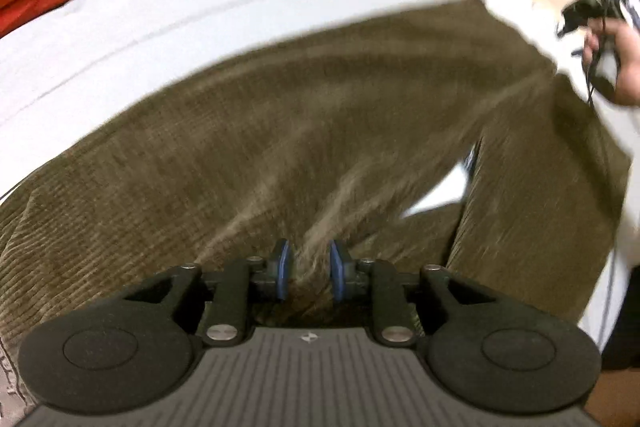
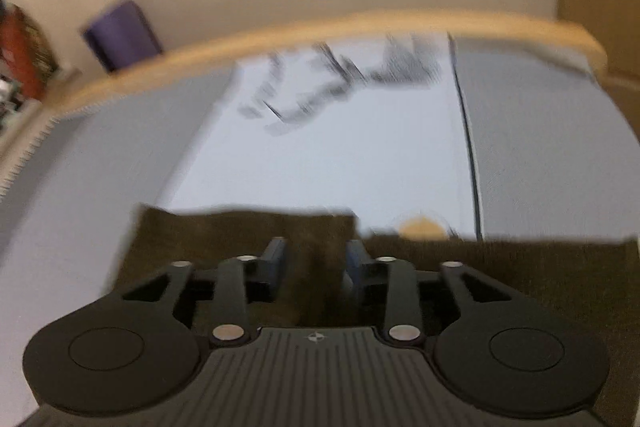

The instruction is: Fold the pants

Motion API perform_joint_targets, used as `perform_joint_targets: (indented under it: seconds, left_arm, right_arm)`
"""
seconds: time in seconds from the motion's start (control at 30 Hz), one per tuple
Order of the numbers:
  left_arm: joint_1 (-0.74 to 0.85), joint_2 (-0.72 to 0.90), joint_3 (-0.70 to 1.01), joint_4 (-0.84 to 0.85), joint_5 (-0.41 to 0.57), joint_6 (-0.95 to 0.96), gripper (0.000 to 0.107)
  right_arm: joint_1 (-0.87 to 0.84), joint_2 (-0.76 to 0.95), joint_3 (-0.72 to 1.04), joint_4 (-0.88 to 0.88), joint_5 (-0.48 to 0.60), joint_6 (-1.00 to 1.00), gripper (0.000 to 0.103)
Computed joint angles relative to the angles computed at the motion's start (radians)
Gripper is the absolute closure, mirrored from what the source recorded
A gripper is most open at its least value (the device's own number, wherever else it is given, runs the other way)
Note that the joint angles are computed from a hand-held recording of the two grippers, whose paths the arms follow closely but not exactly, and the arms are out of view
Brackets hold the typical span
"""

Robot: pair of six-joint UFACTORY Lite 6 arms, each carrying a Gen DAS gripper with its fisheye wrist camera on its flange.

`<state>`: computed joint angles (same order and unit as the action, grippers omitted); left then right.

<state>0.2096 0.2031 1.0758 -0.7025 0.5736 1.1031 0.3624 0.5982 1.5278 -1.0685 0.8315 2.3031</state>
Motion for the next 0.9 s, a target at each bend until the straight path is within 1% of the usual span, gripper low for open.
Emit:
perform_joint_targets:
  seconds: [0.03,0.07,0.13,0.17,0.2,0.27,0.33,0.4,0.47,0.53,0.57,0.63,0.7,0.73,0.8,0.87,0.9]
  left_arm:
    - [0.028,-0.003,-0.006,-0.031,0.015,0.031,0.083]
    - [0.042,0.001,-0.012,-0.021,0.016,0.024,0.083]
    - [0.047,0.019,-0.041,0.078,-0.026,-0.029,0.085]
    - [0.058,0.016,-0.057,0.083,-0.029,-0.013,0.085]
    - [0.075,-0.003,-0.075,0.057,-0.023,0.017,0.085]
    - [0.093,-0.071,-0.098,0.065,-0.004,-0.002,0.085]
    - [0.133,-0.162,-0.138,-0.009,0.052,0.077,0.085]
    - [0.165,-0.239,-0.185,-0.063,0.12,0.141,0.083]
    - [0.186,-0.33,-0.26,-0.091,0.182,0.206,0.082]
    - [0.189,-0.448,-0.376,-0.094,0.206,0.258,0.081]
    - [0.196,-0.489,-0.422,-0.094,0.218,0.285,0.081]
    - [0.226,-0.562,-0.513,-0.095,0.267,0.359,0.081]
    - [0.259,-0.623,-0.596,-0.082,0.324,0.422,0.071]
    - [0.271,-0.657,-0.643,-0.074,0.346,0.45,0.068]
    - [0.273,-0.675,-0.73,-0.086,0.331,0.539,0.059]
    - [0.253,-0.712,-0.795,-0.094,0.32,0.581,0.055]
    - [0.23,-0.723,-0.828,-0.106,0.292,0.603,0.054]
  right_arm:
    - [0.019,-0.034,-0.013,-0.035,0.013,0.01,0.065]
    - [0.039,-0.086,-0.042,-0.075,0.014,0.026,0.065]
    - [0.085,-0.201,-0.104,-0.143,0.001,0.049,0.063]
    - [0.107,-0.255,-0.132,-0.165,-0.003,0.045,0.063]
    - [0.136,-0.321,-0.171,-0.2,-0.014,0.042,0.061]
    - [0.195,-0.445,-0.258,-0.257,-0.025,0.012,0.056]
    - [0.236,-0.57,-0.35,-0.222,-0.051,-0.104,0.05]
    - [0.214,-0.7,-0.48,-0.116,-0.141,-0.228,0.05]
    - [0.167,-0.829,-0.632,0.045,-0.207,-0.38,0.05]
    - [0.113,-0.947,-0.781,0.181,-0.208,-0.493,0.05]
    - [0.051,-1.03,-0.886,0.259,-0.223,-0.566,0.05]
    - [-0.092,-1.13,-1.017,0.436,-0.257,-0.762,0.05]
    - [-0.272,-1.224,-1.143,0.597,-0.309,-0.972,0.05]
    - [-0.357,-1.247,-1.184,0.667,-0.336,-1.076,0.05]
    - [-0.505,-1.251,-1.249,0.814,-0.414,-1.286,0.05]
    - [-0.631,-1.242,-1.277,1.012,-0.46,-1.495,0.05]
    - [-0.68,-1.221,-1.286,1.113,-0.494,-1.599,0.05]
